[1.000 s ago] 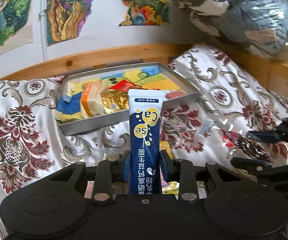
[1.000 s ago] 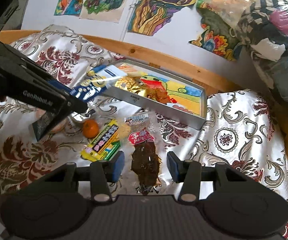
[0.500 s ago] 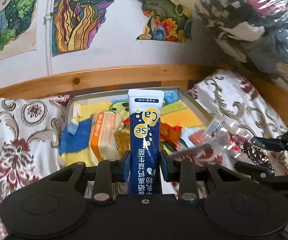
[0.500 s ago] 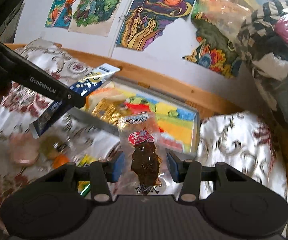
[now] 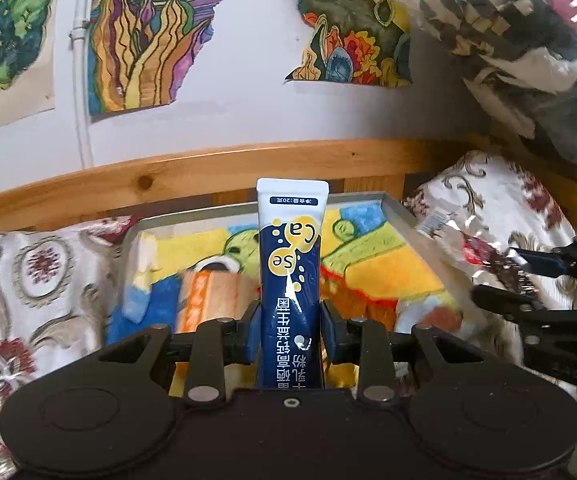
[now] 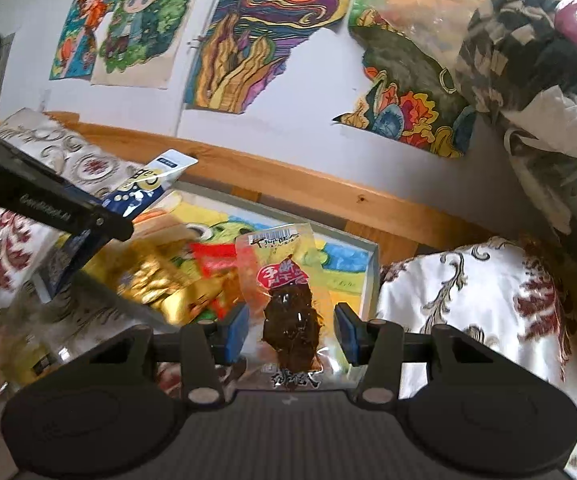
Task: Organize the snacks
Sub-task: 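Carry the blue tube with left tool while right tool carries the jerky pack to the tray, then open both tools to drop the tube and jerky pack into the tray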
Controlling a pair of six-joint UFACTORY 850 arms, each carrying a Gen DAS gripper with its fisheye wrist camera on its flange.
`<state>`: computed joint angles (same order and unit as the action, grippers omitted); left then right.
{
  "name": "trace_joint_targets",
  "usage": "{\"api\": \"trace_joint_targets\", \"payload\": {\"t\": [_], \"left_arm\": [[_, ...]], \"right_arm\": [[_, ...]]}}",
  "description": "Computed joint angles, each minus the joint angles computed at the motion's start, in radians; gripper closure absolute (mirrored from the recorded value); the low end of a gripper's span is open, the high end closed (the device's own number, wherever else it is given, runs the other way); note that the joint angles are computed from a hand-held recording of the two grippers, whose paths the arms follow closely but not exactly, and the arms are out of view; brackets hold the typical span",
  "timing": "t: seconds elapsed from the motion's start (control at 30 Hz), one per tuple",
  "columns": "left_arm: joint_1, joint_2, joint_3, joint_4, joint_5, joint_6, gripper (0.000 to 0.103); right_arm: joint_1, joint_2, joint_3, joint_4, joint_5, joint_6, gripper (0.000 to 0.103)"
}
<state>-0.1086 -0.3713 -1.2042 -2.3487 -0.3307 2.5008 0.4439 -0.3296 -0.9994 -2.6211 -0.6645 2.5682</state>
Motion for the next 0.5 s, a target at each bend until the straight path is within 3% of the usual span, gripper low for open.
{"api": "trace_joint_targets", "payload": {"t": [0.23, 0.5], "left_arm": [[-0.044, -0.088, -0.108, -0.106, 0.037, 0.086, 0.071], [-0.056, -0.154, -0.195, 0.035, 0.079, -0.103, 0.071]], "right_arm": [[-0.056, -0.088, -0.130, -0.047, 0.022, 0.008, 0.052], [-0.073, -0.155, -0.217, -0.082, 0.074, 0.016, 0.052]]}}
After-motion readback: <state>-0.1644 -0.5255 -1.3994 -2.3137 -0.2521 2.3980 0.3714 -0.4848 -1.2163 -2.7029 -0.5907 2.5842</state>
